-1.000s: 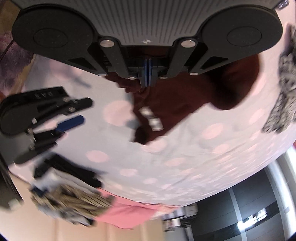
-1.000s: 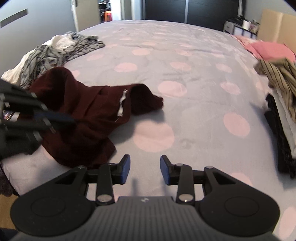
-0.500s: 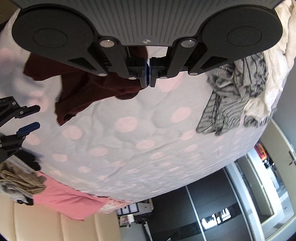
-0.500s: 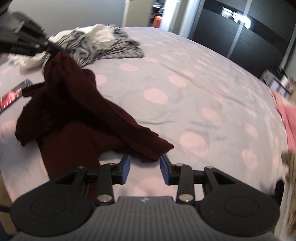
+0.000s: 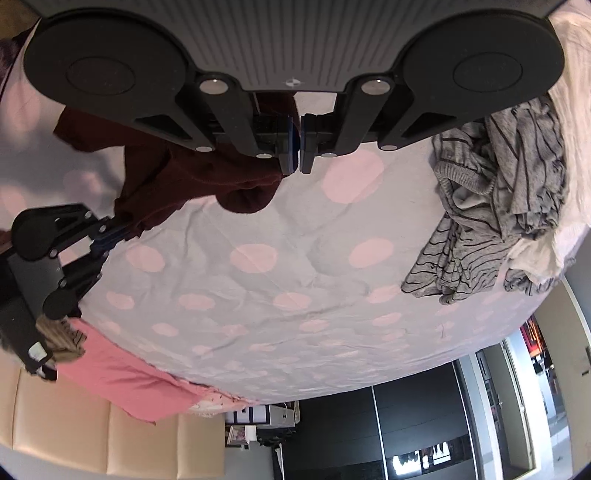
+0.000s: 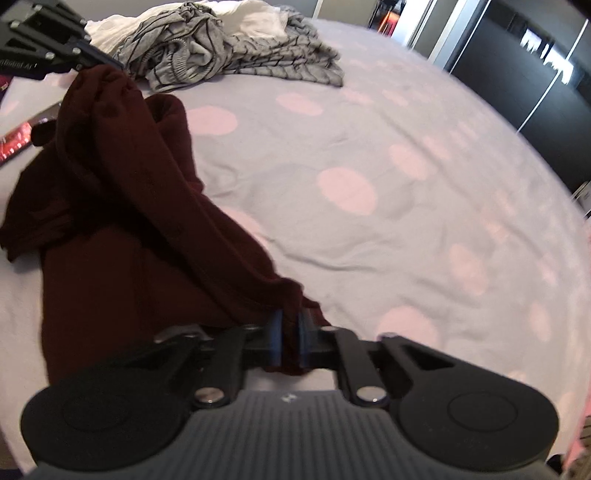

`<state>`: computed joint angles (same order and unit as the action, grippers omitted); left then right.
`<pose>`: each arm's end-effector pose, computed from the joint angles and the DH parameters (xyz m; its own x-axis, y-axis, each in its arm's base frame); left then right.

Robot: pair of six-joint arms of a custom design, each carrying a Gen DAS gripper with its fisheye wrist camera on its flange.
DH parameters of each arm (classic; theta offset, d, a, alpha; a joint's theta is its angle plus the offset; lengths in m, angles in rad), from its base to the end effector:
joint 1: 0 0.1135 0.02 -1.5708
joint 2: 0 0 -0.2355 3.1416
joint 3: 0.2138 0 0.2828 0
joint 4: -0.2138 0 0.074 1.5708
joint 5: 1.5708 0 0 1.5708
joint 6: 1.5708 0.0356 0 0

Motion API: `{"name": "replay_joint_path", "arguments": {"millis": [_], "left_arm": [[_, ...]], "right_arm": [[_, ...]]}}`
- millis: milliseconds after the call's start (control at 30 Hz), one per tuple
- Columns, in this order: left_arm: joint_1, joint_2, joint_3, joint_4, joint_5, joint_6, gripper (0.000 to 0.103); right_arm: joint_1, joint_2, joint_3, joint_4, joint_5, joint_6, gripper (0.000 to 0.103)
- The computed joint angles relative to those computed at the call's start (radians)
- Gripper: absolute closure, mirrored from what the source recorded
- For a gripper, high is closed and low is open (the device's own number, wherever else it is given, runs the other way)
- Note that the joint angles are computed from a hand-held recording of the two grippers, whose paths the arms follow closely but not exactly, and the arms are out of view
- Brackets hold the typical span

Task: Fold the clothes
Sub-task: 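Grasp the sweater with the right tool while the left tool holds it, then lift the maroon sweater high with both tools and shake it out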

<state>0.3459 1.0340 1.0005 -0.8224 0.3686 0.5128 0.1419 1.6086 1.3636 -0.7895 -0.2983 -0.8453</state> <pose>0.2377 0.0720 0.2856 -0.6652 0.2468 -0.7047 0.2666 0.9601 0.0845 0.3616 0.0622 0.2471 -0.3523 -0.7727 -0.5280 -0.8250 0.5228 -0.2147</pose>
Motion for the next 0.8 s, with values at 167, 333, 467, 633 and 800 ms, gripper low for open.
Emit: {"name": "replay_joint_path", "arguments": {"millis": [167, 333, 467, 633, 800], "left_arm": [[0.020, -0.007, 0.007, 0.008, 0.044, -0.019, 0.102], [0.019, -0.068, 0.029, 0.016, 0.115, -0.055, 0.102], [0.036, -0.123, 0.101, 0.047, 0.190, -0.165, 0.103], [0.108, -0.146, 0.264, 0.072, 0.290, -0.291, 0.103], [0.187, -0.131, 0.447, 0.072, 0.404, -0.370, 0.103]], "right_arm": [[-0.051, -0.117, -0.027, 0.063, -0.050, 0.121, 0.096], [-0.114, -0.317, -0.076, 0.200, -0.108, 0.289, 0.096], [-0.133, -0.496, -0.126, 0.283, -0.115, 0.374, 0.096], [-0.189, -0.670, -0.119, 0.311, -0.188, 0.443, 0.096], [-0.304, -0.817, -0.094, 0.354, -0.298, 0.525, 0.096]]}}
